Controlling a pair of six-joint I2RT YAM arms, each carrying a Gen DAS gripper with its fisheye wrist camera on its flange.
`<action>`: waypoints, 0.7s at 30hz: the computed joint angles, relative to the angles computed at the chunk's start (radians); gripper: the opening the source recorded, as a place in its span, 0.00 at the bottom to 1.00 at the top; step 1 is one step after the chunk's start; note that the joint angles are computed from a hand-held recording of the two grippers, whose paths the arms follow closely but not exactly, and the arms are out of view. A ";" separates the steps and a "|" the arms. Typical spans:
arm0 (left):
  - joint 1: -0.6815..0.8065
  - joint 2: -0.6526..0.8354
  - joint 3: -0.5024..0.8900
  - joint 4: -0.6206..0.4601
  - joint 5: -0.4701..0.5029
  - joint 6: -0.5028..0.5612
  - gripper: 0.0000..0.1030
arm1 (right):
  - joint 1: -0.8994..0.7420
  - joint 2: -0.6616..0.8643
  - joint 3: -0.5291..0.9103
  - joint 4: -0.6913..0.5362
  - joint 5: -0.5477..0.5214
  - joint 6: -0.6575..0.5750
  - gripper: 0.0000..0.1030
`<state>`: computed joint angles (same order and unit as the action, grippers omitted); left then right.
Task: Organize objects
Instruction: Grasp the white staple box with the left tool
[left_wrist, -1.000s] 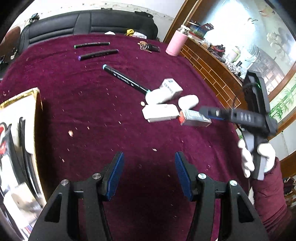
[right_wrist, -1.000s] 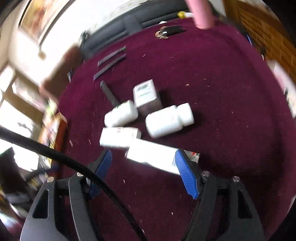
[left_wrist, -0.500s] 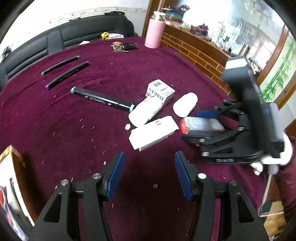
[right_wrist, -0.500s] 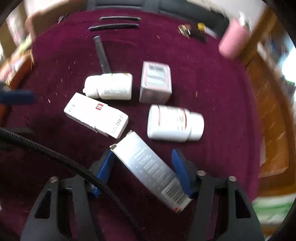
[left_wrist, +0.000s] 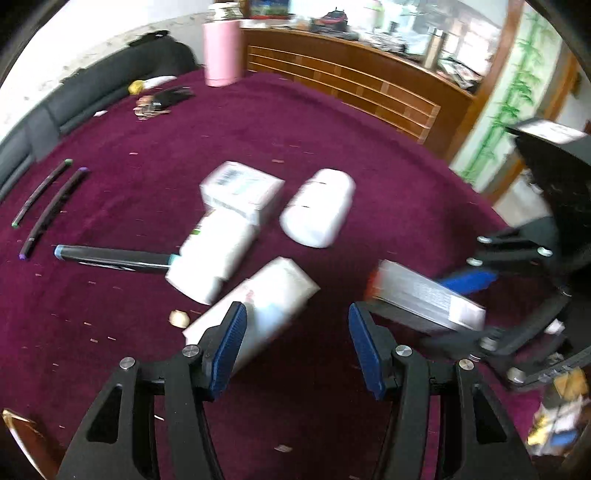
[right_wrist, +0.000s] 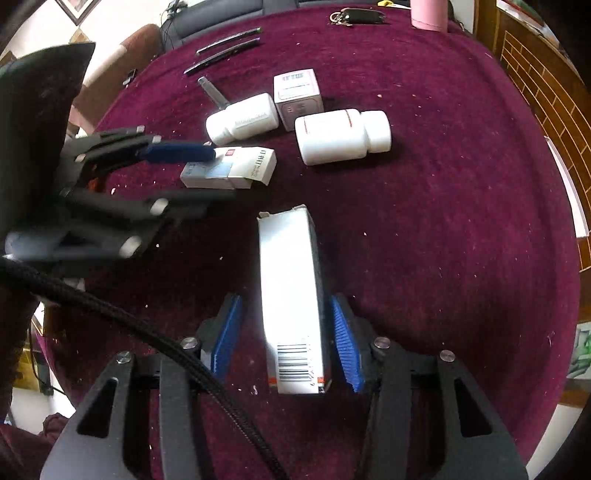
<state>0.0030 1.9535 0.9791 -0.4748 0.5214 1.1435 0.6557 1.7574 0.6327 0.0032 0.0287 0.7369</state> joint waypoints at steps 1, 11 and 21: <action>-0.009 -0.031 -0.047 0.055 -0.023 0.003 0.48 | 0.000 -0.011 -0.017 0.012 0.002 0.002 0.46; -0.053 -0.012 -0.085 0.251 -0.138 0.068 0.49 | 0.077 -0.091 -0.066 -0.027 0.071 0.065 0.47; -0.102 -0.094 -0.171 0.201 -0.150 0.048 0.50 | 0.102 -0.136 -0.105 -0.021 0.097 0.096 0.51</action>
